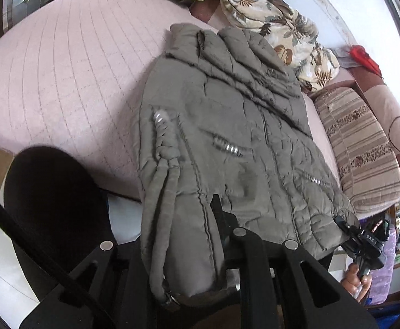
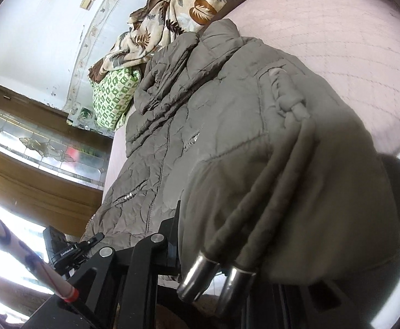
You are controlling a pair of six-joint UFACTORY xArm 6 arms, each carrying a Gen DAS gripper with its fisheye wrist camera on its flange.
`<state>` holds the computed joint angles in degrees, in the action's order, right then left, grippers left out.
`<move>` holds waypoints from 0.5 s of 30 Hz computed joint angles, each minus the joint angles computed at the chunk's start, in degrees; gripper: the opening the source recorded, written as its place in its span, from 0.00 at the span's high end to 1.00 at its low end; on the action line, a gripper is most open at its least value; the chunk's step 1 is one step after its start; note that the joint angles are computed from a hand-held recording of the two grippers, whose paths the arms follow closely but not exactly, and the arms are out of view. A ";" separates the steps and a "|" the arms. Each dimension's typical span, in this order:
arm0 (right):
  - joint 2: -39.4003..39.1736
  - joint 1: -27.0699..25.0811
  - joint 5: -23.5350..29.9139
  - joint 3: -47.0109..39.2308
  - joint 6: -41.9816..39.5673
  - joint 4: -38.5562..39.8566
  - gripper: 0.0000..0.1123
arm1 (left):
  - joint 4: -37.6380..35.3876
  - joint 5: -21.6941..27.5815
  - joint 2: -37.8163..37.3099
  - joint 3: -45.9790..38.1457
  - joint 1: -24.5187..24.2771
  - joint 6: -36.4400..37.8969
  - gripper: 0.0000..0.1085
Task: Fold large clothes
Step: 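Fold the held hem up over the jacket body toward the hood with both tools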
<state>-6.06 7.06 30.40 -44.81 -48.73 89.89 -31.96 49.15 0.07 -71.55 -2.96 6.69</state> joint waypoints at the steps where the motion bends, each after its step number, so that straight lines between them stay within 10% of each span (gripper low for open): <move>1: 0.04 0.04 -0.17 0.09 0.30 -0.45 0.81 | -0.16 0.25 0.68 -1.28 0.28 -0.31 0.86; 15: 9.08 0.50 -2.64 -22.92 10.38 -14.69 0.82 | 13.40 4.52 27.64 -47.33 -1.89 -14.10 0.86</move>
<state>3.02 7.56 27.76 -67.72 -38.34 75.20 -18.56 53.67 27.71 -118.87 -4.86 -7.41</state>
